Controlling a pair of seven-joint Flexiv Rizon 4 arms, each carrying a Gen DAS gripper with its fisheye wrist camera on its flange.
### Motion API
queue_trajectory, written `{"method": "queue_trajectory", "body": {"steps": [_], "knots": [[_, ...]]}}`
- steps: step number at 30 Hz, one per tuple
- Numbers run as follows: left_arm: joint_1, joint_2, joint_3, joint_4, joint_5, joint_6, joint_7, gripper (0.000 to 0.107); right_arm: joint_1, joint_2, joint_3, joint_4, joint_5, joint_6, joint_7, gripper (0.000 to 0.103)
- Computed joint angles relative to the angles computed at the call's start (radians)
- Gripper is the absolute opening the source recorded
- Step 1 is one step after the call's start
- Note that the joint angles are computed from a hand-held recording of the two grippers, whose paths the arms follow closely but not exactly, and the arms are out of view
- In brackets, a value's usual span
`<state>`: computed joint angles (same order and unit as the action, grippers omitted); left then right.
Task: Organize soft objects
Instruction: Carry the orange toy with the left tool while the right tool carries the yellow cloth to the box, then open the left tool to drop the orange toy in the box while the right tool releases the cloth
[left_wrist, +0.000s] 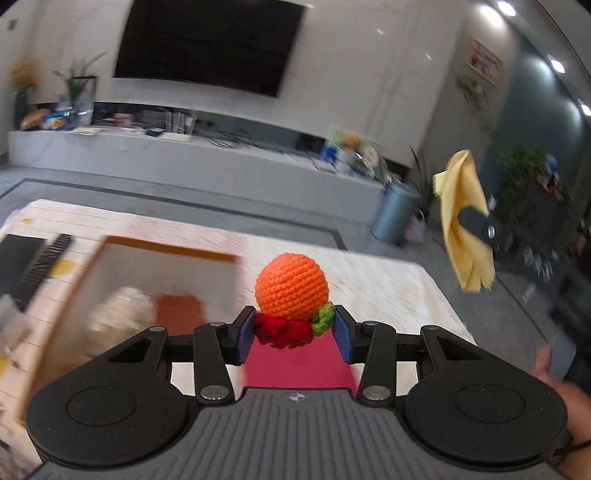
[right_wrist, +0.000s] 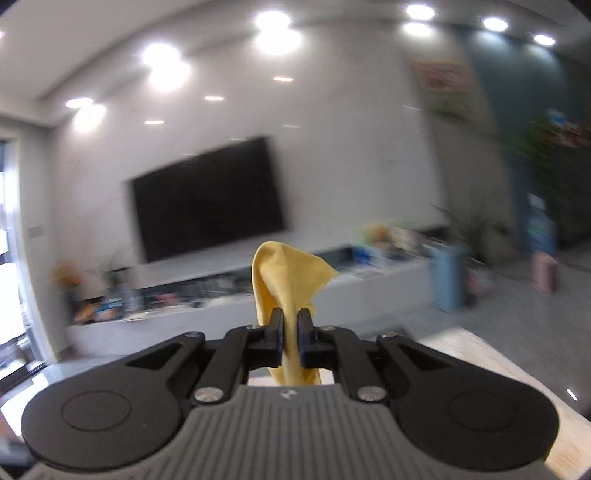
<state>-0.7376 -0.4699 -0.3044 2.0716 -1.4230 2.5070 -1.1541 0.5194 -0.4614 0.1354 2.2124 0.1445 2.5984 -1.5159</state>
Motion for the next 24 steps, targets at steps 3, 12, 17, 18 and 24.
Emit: {"method": "queue_trajectory", "body": {"steps": [3, 12, 17, 18, 24], "knots": [[0.033, 0.07, 0.049, 0.154, 0.137, -0.027, -0.203, 0.05, -0.043, -0.009, 0.035, 0.007, -0.159, -0.047, 0.073, 0.01], [0.069, 0.067, 0.089, 0.256, 0.174, -0.029, -0.305, 0.05, -0.008, -0.118, 0.054, -0.108, -0.334, -0.257, 0.224, 0.006], [0.104, 0.072, 0.12, 0.318, 0.295, -0.116, -0.36, 0.051, 0.079, -0.102, 0.003, -0.109, -0.301, -0.359, 0.141, 0.007], [0.11, 0.079, 0.126, 0.347, 0.33, -0.133, -0.387, 0.051, 0.094, -0.095, -0.01, -0.107, -0.287, -0.375, 0.117, 0.007], [0.059, 0.055, 0.158, 0.332, 0.277, -0.171, -0.321, 0.07, 0.144, -0.076, -0.045, -0.105, -0.172, -0.418, 0.045, 0.01]]}}
